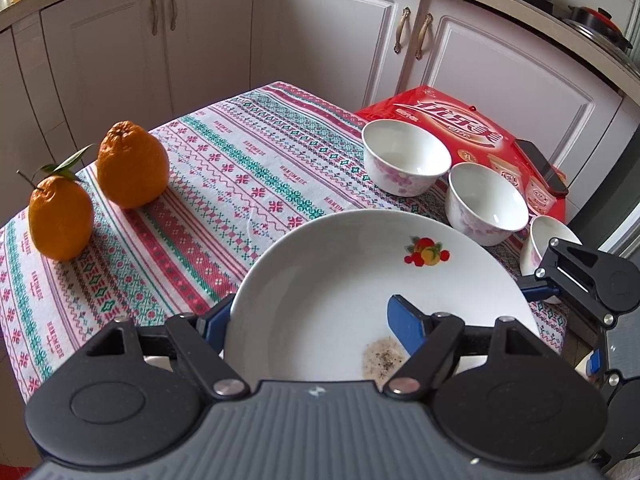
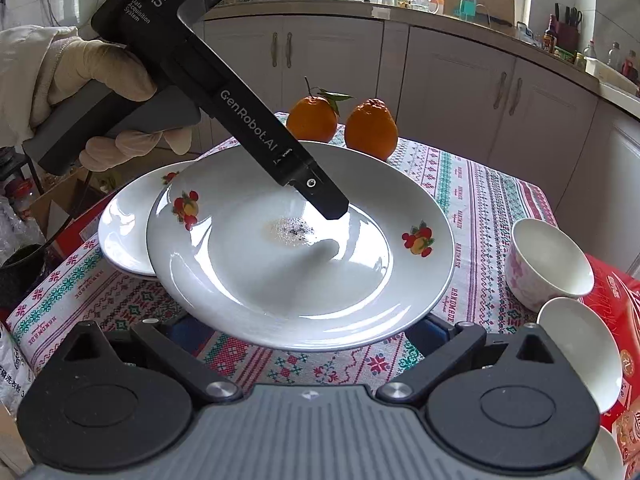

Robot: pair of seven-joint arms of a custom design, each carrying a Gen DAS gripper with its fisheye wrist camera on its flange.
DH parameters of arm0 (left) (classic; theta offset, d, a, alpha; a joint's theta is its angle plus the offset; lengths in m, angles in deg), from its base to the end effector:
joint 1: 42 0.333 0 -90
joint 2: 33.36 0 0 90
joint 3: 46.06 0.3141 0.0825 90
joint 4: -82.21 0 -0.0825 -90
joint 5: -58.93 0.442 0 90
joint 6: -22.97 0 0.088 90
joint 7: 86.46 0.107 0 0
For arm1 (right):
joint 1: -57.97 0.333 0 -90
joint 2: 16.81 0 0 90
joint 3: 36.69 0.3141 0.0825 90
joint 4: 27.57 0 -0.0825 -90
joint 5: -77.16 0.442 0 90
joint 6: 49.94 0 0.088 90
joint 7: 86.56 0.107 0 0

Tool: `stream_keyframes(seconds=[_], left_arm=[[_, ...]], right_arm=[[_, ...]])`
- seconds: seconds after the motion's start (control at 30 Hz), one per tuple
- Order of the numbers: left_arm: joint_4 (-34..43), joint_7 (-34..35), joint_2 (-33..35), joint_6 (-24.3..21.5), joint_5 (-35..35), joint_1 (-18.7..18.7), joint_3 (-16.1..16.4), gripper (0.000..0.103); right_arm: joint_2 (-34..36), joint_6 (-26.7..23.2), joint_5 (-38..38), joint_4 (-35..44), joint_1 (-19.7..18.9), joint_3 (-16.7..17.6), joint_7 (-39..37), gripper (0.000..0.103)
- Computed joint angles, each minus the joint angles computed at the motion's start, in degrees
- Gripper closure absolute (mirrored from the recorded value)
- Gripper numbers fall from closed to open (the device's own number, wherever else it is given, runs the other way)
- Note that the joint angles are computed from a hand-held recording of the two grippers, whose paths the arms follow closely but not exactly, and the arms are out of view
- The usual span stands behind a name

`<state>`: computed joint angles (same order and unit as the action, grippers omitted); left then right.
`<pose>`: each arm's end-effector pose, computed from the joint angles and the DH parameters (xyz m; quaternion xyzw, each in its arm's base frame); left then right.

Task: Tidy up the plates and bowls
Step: 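Lift the stained plate with the left tool over the stacked plates, then lower the stained plate onto the plate stack and open the left tool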

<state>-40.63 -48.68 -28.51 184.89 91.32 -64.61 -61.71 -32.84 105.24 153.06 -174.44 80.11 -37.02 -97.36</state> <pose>0.4846 -0.4141 0.3915 -0.5862 0.7426 -0.2872 0.1496 0.4655 0.1499 0.3498 -0.8775 0.2552 -0.1295 0.3848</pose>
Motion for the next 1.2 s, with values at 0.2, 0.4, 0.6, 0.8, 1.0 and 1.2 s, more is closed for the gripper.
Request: stream_keyframes(seconds=[0.2, 0.4, 0.6, 0.8, 1.0, 1.2], left_arm=[[-5.2, -7.9, -4.3, 0.9, 3.5, 0.0, -0.3, 0.024], [-10.0, -17.4, -7.8, 2.4, 8.3, 1.6, -1.4, 0.025], [-14.5, -23.3, -11.3, 3.8, 10.9, 3.6, -2.5, 0.025], [-17.8, -29.1, -13.7, 5.2, 14.4, 6.2, -3.9, 0.024], [-19.9, -34.1, -14.8, 6.9, 18.4, 8.5, -5.0, 0.024], [-21.3, -38.5, -15.7, 8.1, 22.0, 10.1, -5.8, 0.024]], right_arm=[[-2.4, -0.8, 0.1, -1.7, 0.9, 0.1, -1.0, 0.001], [-2.1, -0.7, -0.6, -1.8, 2.3, 0.5, -2.1, 0.001], [-0.7, -0.4, -0.5, -0.4, 3.4, 1.3, -3.3, 0.001], [0.5, 0.2, -0.5, 0.5, 4.4, 2.4, -3.3, 0.001], [2.4, 2.0, -0.4, 1.6, 5.4, 3.5, -4.0, 0.001], [3.1, 2.6, -1.6, 2.1, 5.8, 4.1, -3.1, 0.001]])
